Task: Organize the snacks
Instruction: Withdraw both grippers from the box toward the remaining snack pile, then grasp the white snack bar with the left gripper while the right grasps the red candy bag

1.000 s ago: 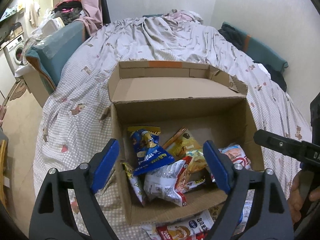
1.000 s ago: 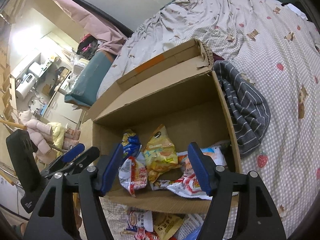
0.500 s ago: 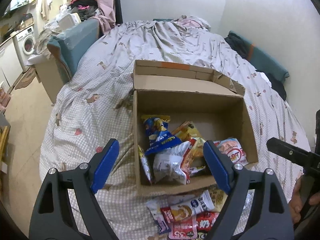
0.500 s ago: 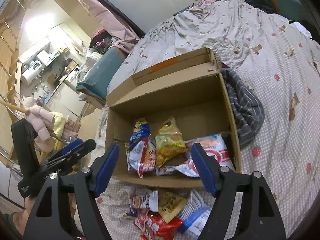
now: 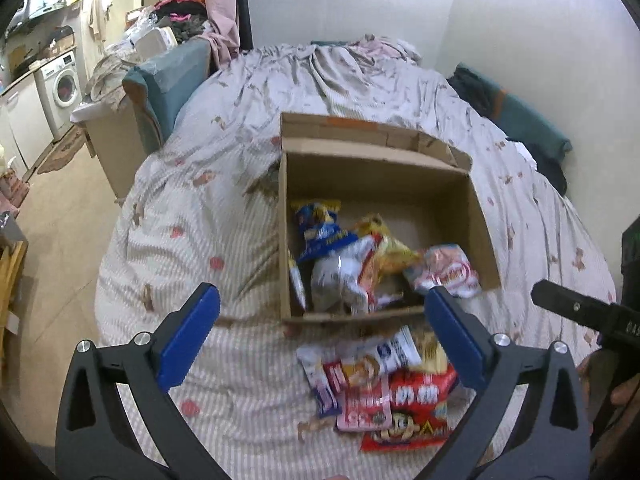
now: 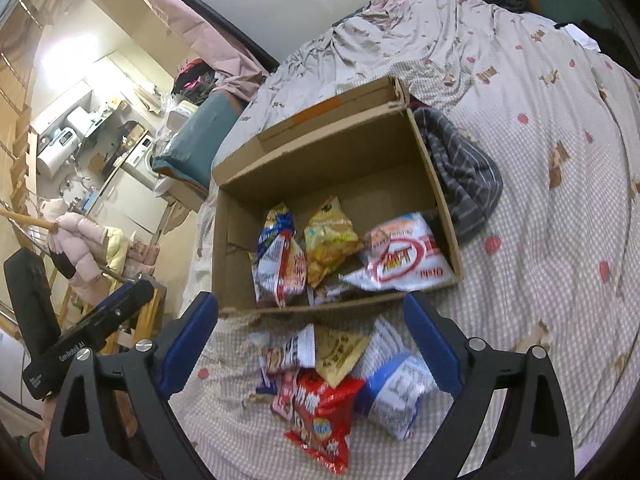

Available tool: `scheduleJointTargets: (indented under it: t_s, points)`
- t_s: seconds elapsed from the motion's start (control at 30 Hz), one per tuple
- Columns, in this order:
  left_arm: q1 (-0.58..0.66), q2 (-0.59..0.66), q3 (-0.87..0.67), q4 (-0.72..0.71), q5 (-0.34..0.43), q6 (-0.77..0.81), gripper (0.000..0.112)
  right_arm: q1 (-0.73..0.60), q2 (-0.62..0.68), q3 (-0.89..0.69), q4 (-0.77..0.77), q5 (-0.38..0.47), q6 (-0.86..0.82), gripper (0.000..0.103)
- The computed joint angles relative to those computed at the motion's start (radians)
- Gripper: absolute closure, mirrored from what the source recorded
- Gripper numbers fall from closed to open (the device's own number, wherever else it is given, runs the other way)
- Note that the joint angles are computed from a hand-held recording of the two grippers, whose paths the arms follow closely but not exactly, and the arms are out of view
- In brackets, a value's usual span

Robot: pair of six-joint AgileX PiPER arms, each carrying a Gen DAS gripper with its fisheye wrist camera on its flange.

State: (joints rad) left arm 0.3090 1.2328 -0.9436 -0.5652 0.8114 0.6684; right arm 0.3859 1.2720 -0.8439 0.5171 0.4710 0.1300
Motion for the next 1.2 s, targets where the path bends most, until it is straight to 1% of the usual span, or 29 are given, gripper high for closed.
scheduleJointTargets:
  t_s: [0.13,0.27,0.3,0.4,0.47,0.6,0.63,0.73,0.87,0.9,0.93,1.0,1.03,1.1,1.17,1.2]
  points:
    - [0.052,-0.044,0.042,-0.009,0.056,0.031,0.011,0.021,-0.034,0.045,-0.003,0.002,0.032,0.007]
    - [0.088,-0.063,0.073,-0.017,0.087,0.047,0.011,0.040,-0.059,0.082,-0.014,0.006,0.069,0.007]
    - [0.088,-0.066,0.079,-0.006,0.086,0.035,0.011,0.043,-0.065,0.090,-0.017,0.008,0.075,0.007]
    - [0.050,-0.086,0.109,0.084,0.032,-0.054,0.011,0.045,-0.081,0.108,-0.038,0.015,0.102,0.007]
    - [0.053,-0.070,0.116,0.102,0.032,-0.068,0.011,0.031,-0.088,0.125,-0.024,0.021,0.101,0.007]
    - [0.045,-0.033,0.122,0.146,0.026,-0.127,0.011,-0.027,-0.066,0.151,0.080,0.040,0.043,0.007]
    - [0.044,-0.027,0.125,0.150,0.024,-0.133,0.011,-0.050,-0.052,0.161,0.131,0.046,0.009,0.007]
    - [0.038,-0.001,0.123,0.171,0.026,-0.164,0.011,-0.080,0.009,0.168,0.218,0.073,-0.055,0.007]
    - [0.021,0.034,0.112,0.213,0.021,-0.221,0.011,-0.092,0.180,0.127,0.382,0.182,-0.224,0.008]
    - [0.022,0.041,0.108,0.216,0.024,-0.228,0.011,-0.084,0.210,0.121,0.429,0.201,-0.269,0.011]
    - [0.026,0.050,0.103,0.216,0.029,-0.231,0.011,-0.072,0.234,0.114,0.461,0.212,-0.298,0.018]
    - [0.035,0.061,0.097,0.211,0.038,-0.236,0.011,-0.026,0.275,0.083,0.450,0.217,-0.294,0.021]
    - [0.038,0.064,0.094,0.212,0.040,-0.240,0.011,-0.004,0.296,0.066,0.433,0.219,-0.281,0.025]
    - [0.038,0.069,0.089,0.222,0.035,-0.250,0.011,0.026,0.336,0.044,0.419,0.217,-0.259,0.028]
    - [0.037,0.075,0.085,0.236,0.025,-0.265,0.011,0.046,0.397,0.020,0.431,0.216,-0.260,0.029]
    - [0.039,0.079,0.083,0.238,0.024,-0.270,0.011,0.050,0.418,0.009,0.437,0.221,-0.266,0.033]
